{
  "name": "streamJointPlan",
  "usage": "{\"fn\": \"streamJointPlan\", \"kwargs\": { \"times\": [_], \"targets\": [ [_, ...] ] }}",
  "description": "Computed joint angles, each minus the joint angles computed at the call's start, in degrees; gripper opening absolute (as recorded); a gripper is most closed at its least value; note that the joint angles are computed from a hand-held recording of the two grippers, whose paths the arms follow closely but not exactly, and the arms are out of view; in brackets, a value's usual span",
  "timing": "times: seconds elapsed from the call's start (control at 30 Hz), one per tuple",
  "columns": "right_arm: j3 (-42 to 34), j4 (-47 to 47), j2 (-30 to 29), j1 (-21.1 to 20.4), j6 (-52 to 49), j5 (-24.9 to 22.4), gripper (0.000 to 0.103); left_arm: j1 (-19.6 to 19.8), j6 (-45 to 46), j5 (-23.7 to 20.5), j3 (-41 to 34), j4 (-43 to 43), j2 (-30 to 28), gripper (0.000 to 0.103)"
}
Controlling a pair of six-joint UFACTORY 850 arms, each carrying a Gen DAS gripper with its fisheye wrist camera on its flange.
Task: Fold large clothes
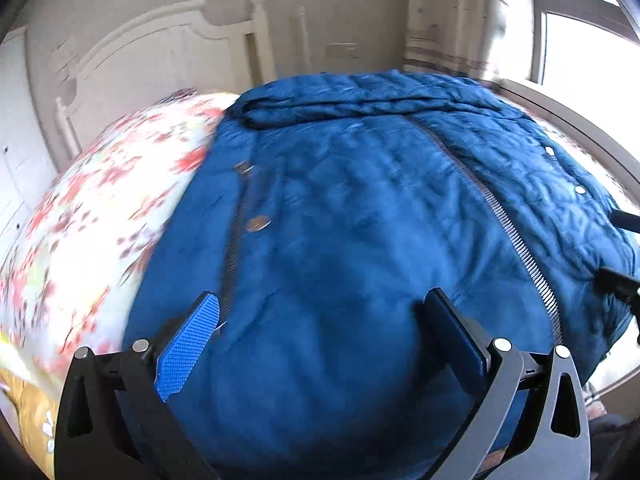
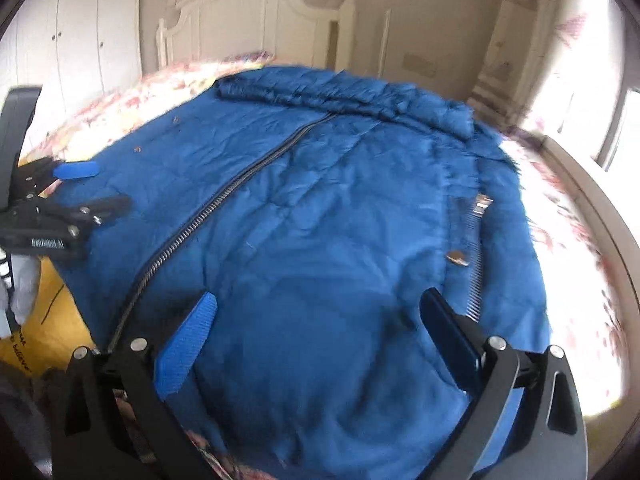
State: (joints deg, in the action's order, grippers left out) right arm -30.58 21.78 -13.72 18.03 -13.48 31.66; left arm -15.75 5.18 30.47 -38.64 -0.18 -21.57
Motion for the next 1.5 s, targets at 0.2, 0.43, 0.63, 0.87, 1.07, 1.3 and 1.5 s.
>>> {"fn": "streamJointPlan", "kwargs": {
  "times": [0.2, 0.43, 0.63, 0.87, 1.07, 1.3, 1.5],
  "targets": [
    [8.16, -8.35, 4.14, -4.04, 8.84, 4.15, 0.1, 4.15, -2.32, 3.34, 4.51, 4.12, 2.9, 0.099],
    [18.35, -36.71, 6.72, -20.6, 32.87, 14.24, 0.1, 14.17, -21.47, 3.7, 4.43, 22.24, 1.93, 0.099],
    [15.93, -56.78, -6.37, -32.02, 43.9, 30.87, 0.091, 15.78, -26.1, 5.6, 5.53, 30.76, 2.39, 0.098],
    [13.88, -64.6, -12.1, -35.08, 44.87, 38.09, 0.044, 18.91, -36.12, 8.21, 7.39, 42.66, 2.32, 0.073],
    [13.75, -69.03, -13.84, -37.47, 44.73, 42.87, 0.036, 24.59, -52.48, 14.72, 5.17, 59.21, -2.02, 0.067],
    [10.43, -70.35, -19.69, -37.8, 48.15, 44.7, 0.044, 24.16, -51.59, 18.03, 6.66, 56.88, -1.4, 0.049],
    [16.91, -76.57, -12.11, -40.36, 41.77, 47.34, 0.013, 25.32, -46.72, 20.13, 12.17, 55.94, 7.17, 0.027]
  ]
}}
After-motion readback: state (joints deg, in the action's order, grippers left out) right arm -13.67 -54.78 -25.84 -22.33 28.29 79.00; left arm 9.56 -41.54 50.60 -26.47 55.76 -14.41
